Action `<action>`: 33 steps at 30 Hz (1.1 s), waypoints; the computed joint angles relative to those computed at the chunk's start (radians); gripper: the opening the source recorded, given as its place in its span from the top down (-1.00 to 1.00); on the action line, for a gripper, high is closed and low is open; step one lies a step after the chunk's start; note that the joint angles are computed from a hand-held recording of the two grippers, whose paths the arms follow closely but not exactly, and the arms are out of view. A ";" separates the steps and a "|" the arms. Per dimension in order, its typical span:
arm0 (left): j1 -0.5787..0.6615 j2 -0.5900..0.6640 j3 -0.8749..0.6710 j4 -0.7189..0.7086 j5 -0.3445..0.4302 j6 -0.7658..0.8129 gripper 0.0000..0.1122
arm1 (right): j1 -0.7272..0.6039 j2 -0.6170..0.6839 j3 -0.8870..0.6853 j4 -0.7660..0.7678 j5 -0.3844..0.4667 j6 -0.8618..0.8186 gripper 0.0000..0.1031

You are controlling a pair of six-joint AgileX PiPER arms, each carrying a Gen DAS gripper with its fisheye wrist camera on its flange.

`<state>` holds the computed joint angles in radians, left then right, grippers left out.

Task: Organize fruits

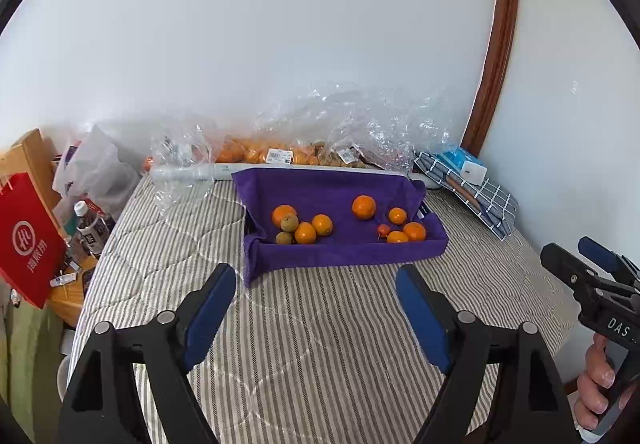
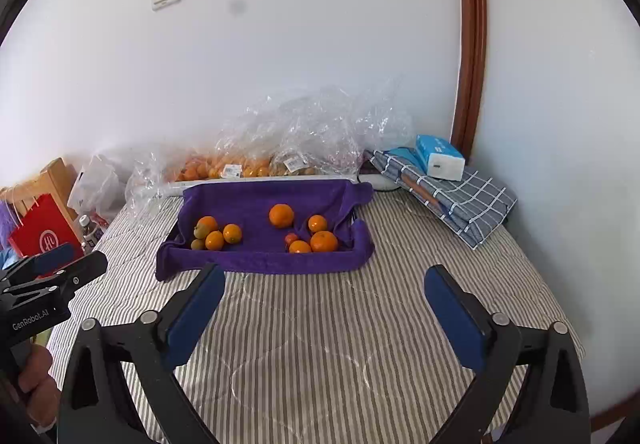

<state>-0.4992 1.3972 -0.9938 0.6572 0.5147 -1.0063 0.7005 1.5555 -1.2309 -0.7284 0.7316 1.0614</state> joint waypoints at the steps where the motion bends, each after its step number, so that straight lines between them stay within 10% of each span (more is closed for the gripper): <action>1: -0.014 -0.011 0.007 0.012 0.011 -0.014 -0.48 | 0.017 -0.016 0.014 -0.018 0.018 0.017 -0.97; 13: -0.185 -0.073 0.097 0.273 0.137 -0.358 -0.48 | 0.066 -0.130 0.162 -0.058 0.017 0.108 -0.99; 33: -0.210 -0.087 0.117 0.305 0.166 -0.410 -0.48 | 0.098 -0.152 0.191 -0.089 0.034 0.153 -0.99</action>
